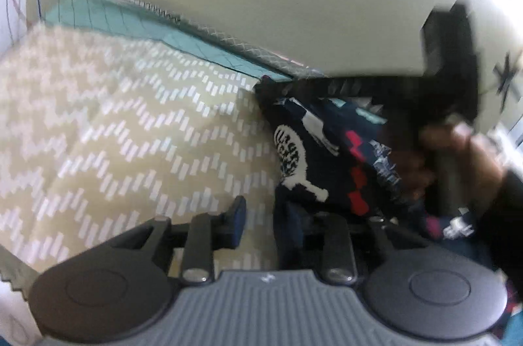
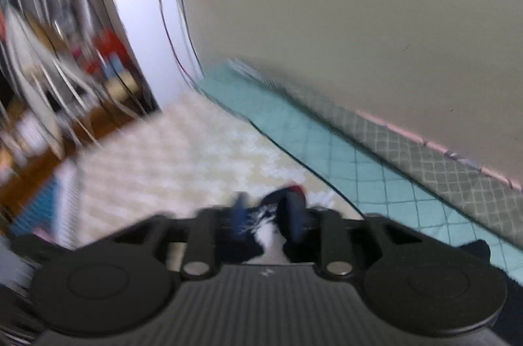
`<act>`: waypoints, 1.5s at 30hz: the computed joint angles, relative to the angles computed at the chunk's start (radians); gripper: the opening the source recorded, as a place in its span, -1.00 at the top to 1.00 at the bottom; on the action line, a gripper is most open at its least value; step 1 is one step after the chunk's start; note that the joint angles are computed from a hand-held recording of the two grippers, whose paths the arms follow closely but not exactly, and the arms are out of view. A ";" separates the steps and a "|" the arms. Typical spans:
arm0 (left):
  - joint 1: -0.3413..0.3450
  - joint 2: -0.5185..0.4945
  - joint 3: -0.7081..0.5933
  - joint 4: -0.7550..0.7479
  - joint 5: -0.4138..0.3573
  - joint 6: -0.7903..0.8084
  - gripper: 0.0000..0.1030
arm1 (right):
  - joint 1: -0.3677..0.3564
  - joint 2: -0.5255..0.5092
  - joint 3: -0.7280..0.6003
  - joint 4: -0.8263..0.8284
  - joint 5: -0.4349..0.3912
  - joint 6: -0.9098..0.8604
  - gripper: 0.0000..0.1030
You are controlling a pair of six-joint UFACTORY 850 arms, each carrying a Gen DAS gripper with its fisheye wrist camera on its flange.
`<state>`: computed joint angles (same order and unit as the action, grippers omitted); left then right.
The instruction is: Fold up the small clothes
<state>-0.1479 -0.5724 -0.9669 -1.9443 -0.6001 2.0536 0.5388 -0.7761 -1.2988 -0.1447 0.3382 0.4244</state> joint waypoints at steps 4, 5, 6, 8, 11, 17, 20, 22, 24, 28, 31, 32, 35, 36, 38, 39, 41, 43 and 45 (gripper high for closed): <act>-0.005 0.016 0.015 -0.054 0.003 0.068 0.11 | -0.019 0.098 0.143 0.118 0.118 -0.052 -0.03; -0.005 0.026 0.026 -0.073 0.000 0.098 0.06 | -0.027 0.139 0.204 0.155 0.162 -0.075 -0.03; -0.006 0.031 0.031 -0.080 -0.004 0.116 -0.02 | -0.035 0.181 0.265 0.168 0.200 -0.072 -0.03; -0.016 0.041 0.033 -0.078 -0.003 0.141 -0.18 | -0.056 0.284 0.410 0.224 0.262 -0.103 0.02; -0.009 0.058 0.053 -0.012 -0.047 0.159 -0.25 | -0.054 0.444 0.626 0.427 0.323 -0.270 0.02; 0.017 0.099 0.089 0.009 -0.233 0.168 -0.58 | 0.025 0.669 0.906 0.875 0.395 -0.568 0.02; -0.013 0.096 0.034 0.039 -0.157 0.033 -0.60 | 0.085 0.708 0.980 1.031 0.459 -0.642 0.02; -0.058 0.079 -0.018 0.012 -0.028 0.008 -0.54 | 0.121 0.707 1.001 1.060 0.484 -0.647 0.02; -0.091 0.035 -0.087 0.037 0.077 -0.082 -0.44 | 0.136 0.696 1.017 1.060 0.482 -0.604 0.02; -0.120 -0.041 -0.176 0.042 0.130 -0.139 -0.21 | 0.171 0.667 1.048 1.050 0.526 -0.454 0.03; -0.140 -0.075 -0.185 -0.043 0.146 -0.055 -0.12 | 0.120 0.660 1.064 0.961 0.519 -0.296 0.03; -0.141 -0.070 -0.167 -0.098 0.131 0.018 -0.12 | 0.108 0.653 1.061 0.941 0.522 -0.258 0.03; -0.141 -0.063 -0.148 -0.154 0.122 0.116 -0.07 | 0.063 0.624 1.045 0.875 0.540 -0.198 0.03; -0.144 -0.074 -0.157 -0.155 0.118 0.111 -0.04 | 0.040 0.607 1.031 0.840 0.526 -0.182 0.03; -0.150 -0.076 -0.156 -0.195 0.126 0.158 0.12 | -0.001 0.577 1.000 0.761 0.461 -0.147 0.96; -0.150 -0.078 -0.157 -0.201 0.127 0.171 0.39 | -0.002 0.571 0.995 0.742 0.453 -0.135 1.00; -0.140 -0.081 -0.160 -0.158 0.104 0.122 0.58 | 0.045 0.589 0.998 0.819 0.503 -0.209 1.00; -0.130 -0.079 -0.161 -0.146 0.074 0.090 0.64 | 0.080 0.639 1.008 0.905 0.564 -0.283 1.00; -0.121 -0.075 -0.156 -0.153 0.045 0.077 0.66 | 0.074 0.672 1.007 0.937 0.609 -0.320 1.00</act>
